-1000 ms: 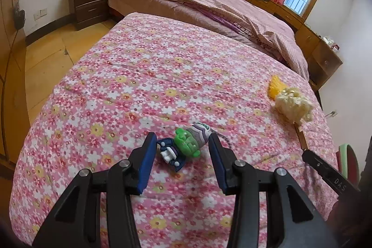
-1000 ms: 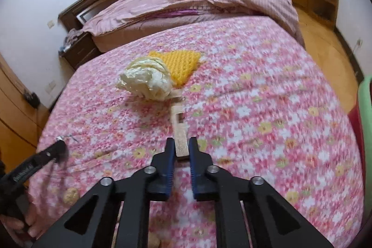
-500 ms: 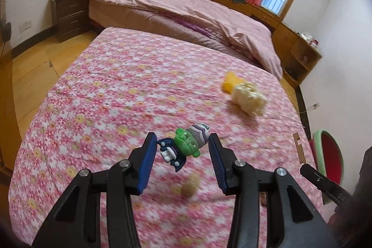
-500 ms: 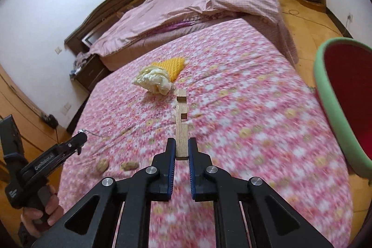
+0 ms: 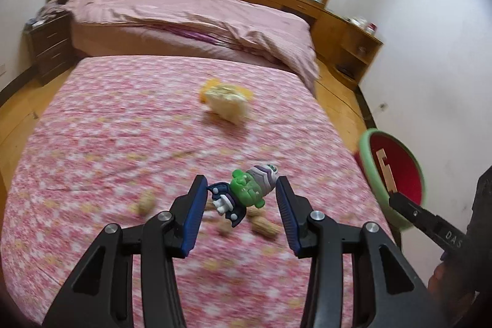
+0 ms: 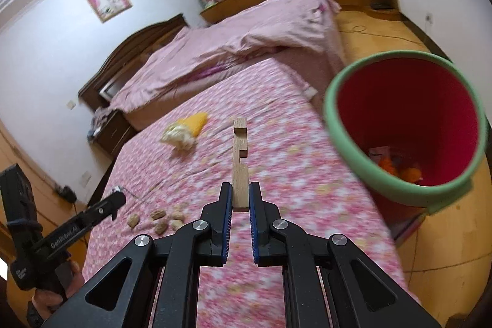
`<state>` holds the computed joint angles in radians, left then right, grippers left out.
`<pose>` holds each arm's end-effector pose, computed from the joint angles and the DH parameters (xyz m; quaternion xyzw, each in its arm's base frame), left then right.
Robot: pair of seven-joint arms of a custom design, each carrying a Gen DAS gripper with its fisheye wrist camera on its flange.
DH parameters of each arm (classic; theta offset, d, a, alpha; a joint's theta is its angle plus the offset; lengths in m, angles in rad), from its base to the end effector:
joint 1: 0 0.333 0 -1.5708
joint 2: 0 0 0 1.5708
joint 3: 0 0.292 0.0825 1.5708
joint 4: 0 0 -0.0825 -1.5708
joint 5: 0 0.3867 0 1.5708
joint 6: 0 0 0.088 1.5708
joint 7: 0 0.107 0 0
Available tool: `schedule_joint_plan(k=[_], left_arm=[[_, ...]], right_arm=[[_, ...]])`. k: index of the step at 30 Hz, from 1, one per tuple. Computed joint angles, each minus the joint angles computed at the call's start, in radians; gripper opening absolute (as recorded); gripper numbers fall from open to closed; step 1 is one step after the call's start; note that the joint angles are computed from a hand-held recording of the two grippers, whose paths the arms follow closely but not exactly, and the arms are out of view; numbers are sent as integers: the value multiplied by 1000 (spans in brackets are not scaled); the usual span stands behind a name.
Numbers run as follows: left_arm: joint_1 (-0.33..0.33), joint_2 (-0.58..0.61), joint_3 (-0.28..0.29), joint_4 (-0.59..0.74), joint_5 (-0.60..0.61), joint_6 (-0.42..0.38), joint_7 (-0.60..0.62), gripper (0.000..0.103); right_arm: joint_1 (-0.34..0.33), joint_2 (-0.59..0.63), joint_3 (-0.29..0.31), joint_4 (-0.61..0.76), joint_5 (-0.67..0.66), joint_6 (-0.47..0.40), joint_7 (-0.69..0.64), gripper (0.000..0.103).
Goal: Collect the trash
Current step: 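Carry both items over the red bin and open both tools to drop them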
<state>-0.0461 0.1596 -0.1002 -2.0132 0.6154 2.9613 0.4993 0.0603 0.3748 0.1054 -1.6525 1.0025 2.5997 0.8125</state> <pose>0.6122 -0.1271 0.4351 -0.7562 0.5173 -0.3349 0.2202 0.6893 0.0892 0.4280 -0.6841 0.5798 -0.0413 0.4406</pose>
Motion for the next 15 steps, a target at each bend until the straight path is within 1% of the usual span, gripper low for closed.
schedule_joint_plan(k=[3, 5, 8, 12, 15], left_arm=[[-1, 32, -36, 45, -55, -13, 79, 46], [-2, 67, -62, 95, -93, -25, 152, 46], [-16, 116, -84, 167, -131, -51, 237, 46], [-45, 212, -108, 310, -171, -106, 341, 46], [-76, 287, -115, 419, -182, -141, 402, 46]], right_arm=[[-21, -3, -8, -5, 28, 12, 3, 10], [-36, 0, -15, -3, 45, 19, 11, 10], [-59, 13, -25, 9, 62, 28, 31, 10], [-78, 50, -38, 53, 34, 33, 81, 10], [-93, 92, -49, 103, -11, 30, 138, 11]])
